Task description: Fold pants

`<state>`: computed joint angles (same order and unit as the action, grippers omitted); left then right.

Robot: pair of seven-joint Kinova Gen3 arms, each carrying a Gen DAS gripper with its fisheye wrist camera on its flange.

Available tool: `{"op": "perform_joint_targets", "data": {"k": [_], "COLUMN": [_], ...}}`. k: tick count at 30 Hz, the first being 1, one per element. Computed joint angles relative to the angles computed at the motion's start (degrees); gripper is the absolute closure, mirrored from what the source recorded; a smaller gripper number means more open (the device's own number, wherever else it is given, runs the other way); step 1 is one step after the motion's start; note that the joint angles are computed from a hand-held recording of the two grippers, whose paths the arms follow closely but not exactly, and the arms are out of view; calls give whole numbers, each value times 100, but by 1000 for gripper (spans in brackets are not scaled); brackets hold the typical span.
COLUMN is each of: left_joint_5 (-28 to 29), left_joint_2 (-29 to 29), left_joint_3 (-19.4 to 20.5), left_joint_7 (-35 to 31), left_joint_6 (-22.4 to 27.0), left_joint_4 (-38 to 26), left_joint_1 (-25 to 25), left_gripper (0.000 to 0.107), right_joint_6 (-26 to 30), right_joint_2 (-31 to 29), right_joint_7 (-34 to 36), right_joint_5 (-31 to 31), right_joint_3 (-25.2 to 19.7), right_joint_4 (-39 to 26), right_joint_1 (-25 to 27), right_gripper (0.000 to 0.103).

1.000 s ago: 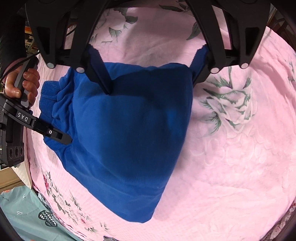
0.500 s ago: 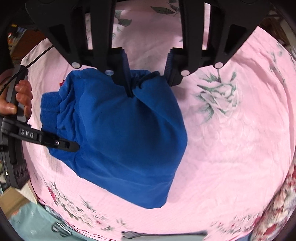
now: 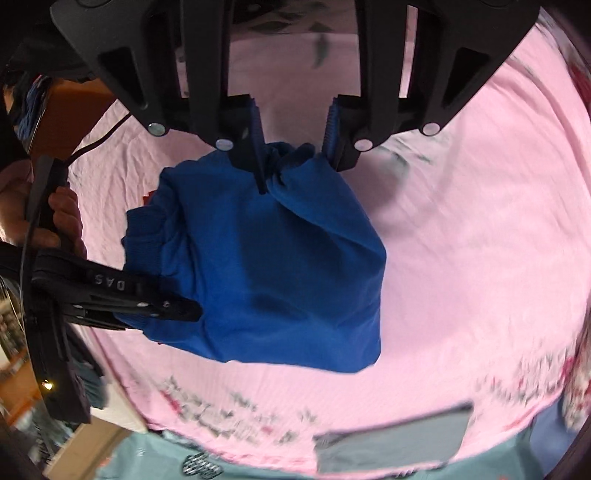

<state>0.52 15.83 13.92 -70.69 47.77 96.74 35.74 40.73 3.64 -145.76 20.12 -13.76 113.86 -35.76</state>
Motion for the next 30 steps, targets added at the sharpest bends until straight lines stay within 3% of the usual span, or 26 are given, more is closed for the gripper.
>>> {"op": "perform_joint_targets", "data": {"k": [2, 5, 7, 9, 12, 17, 20, 26, 30], "left_joint_5": [174, 603, 810, 1060, 1201, 1074, 731, 325, 140], "left_joint_2": [-113, -193, -236, -258, -198, 313, 766, 1803, 2427], "left_joint_3": [212, 397, 338, 17, -148, -341, -512, -750, -847], "left_joint_7": [-466, -1165, -1549, -1904, -2324, -2396, -2048, -1535, -1303], "left_joint_6": [-16, -22, -28, -13, 3, -116, -144, 224, 465], "left_joint_4": [-2, -132, -299, -513, -992, -1999, -2587, -3689, -4168], "left_joint_1": [-472, -1149, -1368, -1317, -1523, -1640, -1465, -1386, -1296], "left_gripper": [81, 81, 81, 81, 81, 80, 80, 80, 80], "right_joint_6": [466, 1165, 1600, 1793, 1788, 1282, 1257, 1828, 2375], "right_joint_2": [161, 353, 496, 668, 969, 1670, 2276, 3643, 4488], "right_joint_7": [-187, -39, 100, 473, 1132, 2259, 2858, 3809, 4286], "right_joint_5": [187, 445, 783, 988, 856, 216, -69, -499, -838], "right_joint_3": [-45, 284, 364, 493, 848, 1645, 1199, 1, -37], "right_joint_4": [-491, -1287, -1818, -2349, -3145, -4473, -5269, -6861, -7840], "right_joint_1": [-98, -529, -676, -726, -699, -468, 209, 1351, 1468], "right_gripper": [70, 70, 70, 70, 70, 70, 70, 70, 70]}}
